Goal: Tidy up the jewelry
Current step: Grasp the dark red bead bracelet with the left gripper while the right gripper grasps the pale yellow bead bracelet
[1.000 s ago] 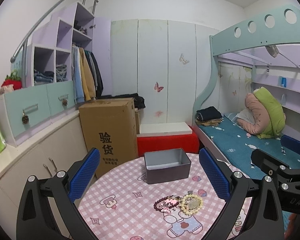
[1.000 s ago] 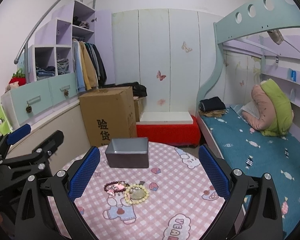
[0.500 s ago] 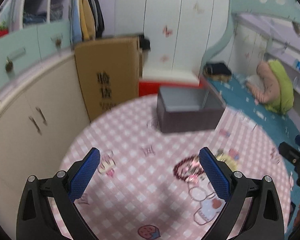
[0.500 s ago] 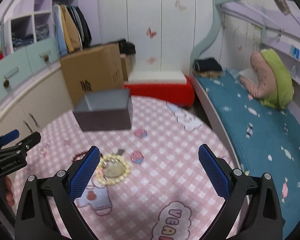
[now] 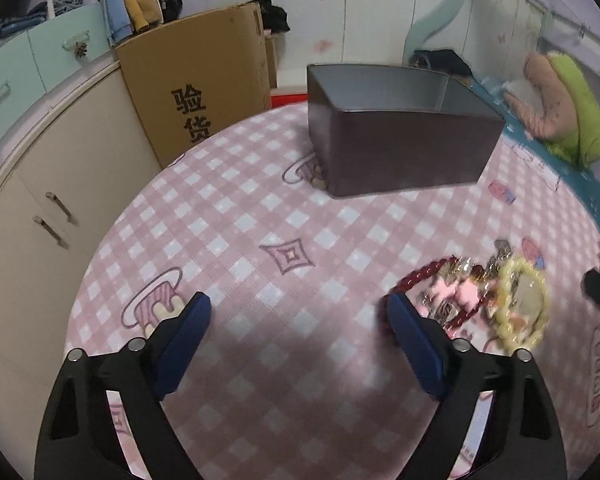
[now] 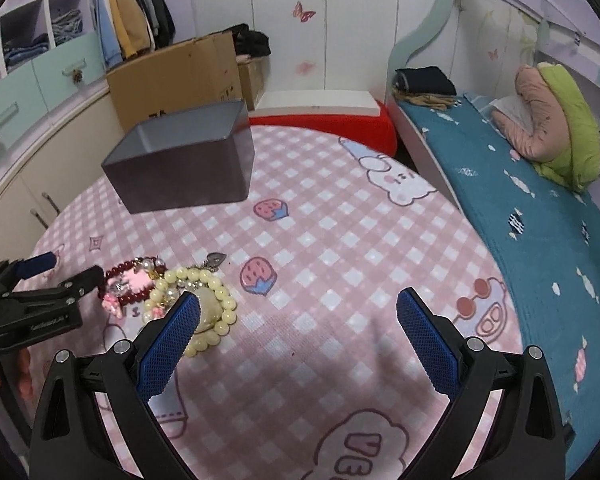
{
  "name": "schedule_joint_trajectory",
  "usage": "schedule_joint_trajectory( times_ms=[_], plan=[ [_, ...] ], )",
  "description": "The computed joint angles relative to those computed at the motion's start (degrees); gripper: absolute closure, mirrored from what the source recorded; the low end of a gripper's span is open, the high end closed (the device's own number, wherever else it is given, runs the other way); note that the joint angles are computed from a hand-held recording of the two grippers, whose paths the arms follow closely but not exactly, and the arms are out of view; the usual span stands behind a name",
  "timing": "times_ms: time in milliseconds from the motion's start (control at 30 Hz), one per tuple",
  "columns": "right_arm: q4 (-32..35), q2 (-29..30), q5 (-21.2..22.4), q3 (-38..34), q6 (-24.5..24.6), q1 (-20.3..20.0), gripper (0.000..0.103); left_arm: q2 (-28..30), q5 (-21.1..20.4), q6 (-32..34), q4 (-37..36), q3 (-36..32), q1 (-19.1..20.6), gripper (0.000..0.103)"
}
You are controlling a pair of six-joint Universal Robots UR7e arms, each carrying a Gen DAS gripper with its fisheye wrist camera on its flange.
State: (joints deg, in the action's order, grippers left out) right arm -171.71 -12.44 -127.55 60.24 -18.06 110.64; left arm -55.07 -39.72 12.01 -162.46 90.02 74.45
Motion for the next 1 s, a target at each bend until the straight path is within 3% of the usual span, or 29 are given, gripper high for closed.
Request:
schedule_joint_trajectory(
  times_ms=[167,267,300,333,467,533,867,900,967,1000],
  plan=[
    [1.74,0.85,0.4,-1.69,-0.05,-0.45,0.007,0.53,-1.07,0.51,3.94,-1.37,0.21,0.02],
    [2.54,1.16,0.69,-2.38,0.09,-0.59,0.007,1.31,-0.74,2.4,1.73,-1.5,0.14,0.02],
    [2.88,1.3,0.68,-2.68,0.08,-0.6,0.007,0.91,-2.66,1.96,2.54,-1.66,0.49,0.026],
    [3.19,1.36,0.75,-2.76,0.02,-0.61,0.007,0.6,-3.78,1.69,2.29,-1.48,0.64,0.038],
    [5.03,1.6,1.17,-3.15,0.04,-0.77,0.007,0.55,-3.03,3.23,0.53,-1.21,0.57,0.086],
    [5.44,1.77,1.56,-3.22,-0.04,-0.83,0.007,0.42,-2.88,4.07,1.08,-1.37,0.58,0.096],
    [7.17,4.0,-0.83,-6.82,-2.04,-0.74,0.008,-3.93,-9.34,3.93,-1.9,2.11,0.4,0.097],
    [7.73,3.9,-0.8,-6.68,-1.9,-0.71,0.01,-4.25,-9.65,4.09,-2.22,2.42,0.22,0.097],
    [8.22,3.33,0.29,-5.87,-1.57,-0.87,0.029,-5.12,-11.03,3.77,-2.27,2.96,-0.04,0.097],
    [8.24,3.21,0.5,-5.6,-1.66,-0.81,0.031,-5.68,-12.11,3.73,-2.03,3.22,-0.15,0.097]
  ],
)
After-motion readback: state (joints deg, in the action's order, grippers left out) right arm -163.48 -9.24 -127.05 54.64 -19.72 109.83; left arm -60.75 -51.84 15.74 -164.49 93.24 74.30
